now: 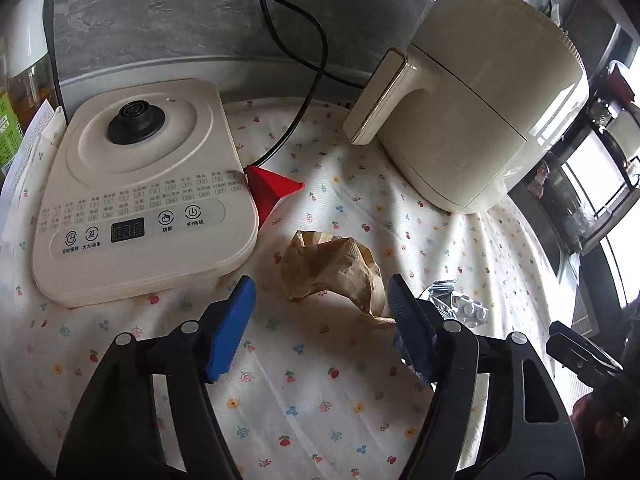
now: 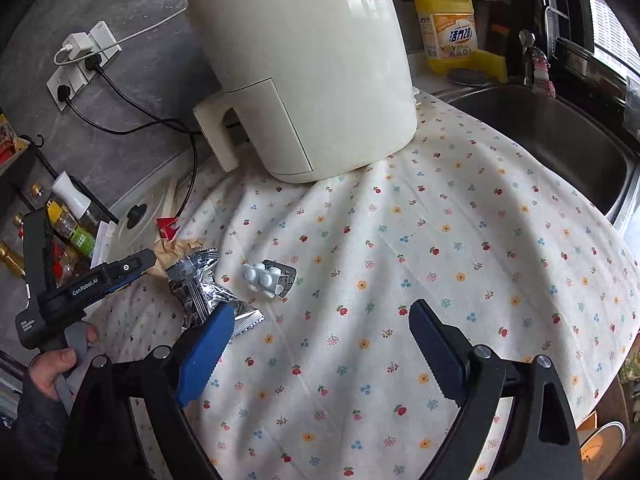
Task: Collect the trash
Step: 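Grasp the brown paper with the left gripper while the right gripper grasps the white pill blister, then carry the brown paper and pill blister over the white bucket with both grippers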
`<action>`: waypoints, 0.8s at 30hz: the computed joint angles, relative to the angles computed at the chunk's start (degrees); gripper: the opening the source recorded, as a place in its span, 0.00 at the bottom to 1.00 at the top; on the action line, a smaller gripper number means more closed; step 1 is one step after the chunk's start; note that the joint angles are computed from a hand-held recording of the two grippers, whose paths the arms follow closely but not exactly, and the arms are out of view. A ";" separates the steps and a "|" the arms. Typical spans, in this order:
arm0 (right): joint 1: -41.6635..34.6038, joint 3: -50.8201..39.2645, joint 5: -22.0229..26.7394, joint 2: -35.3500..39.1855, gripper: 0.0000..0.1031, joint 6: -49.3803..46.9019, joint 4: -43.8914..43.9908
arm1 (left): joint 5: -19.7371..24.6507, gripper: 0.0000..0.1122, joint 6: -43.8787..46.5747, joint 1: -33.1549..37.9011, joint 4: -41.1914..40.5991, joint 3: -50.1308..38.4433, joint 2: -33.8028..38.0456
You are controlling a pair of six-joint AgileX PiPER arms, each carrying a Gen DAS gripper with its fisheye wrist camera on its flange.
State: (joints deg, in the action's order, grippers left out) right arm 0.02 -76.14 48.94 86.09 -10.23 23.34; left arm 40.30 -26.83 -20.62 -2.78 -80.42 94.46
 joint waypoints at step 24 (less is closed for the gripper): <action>5.71 -14.03 5.09 15.51 0.36 -4.65 0.94 | -0.56 0.07 -10.90 -0.62 8.70 8.01 -11.35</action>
State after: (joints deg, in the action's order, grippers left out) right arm 5.73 -90.17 54.03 101.60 -14.88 24.28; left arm 39.74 -37.72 -21.25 5.92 -72.41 83.11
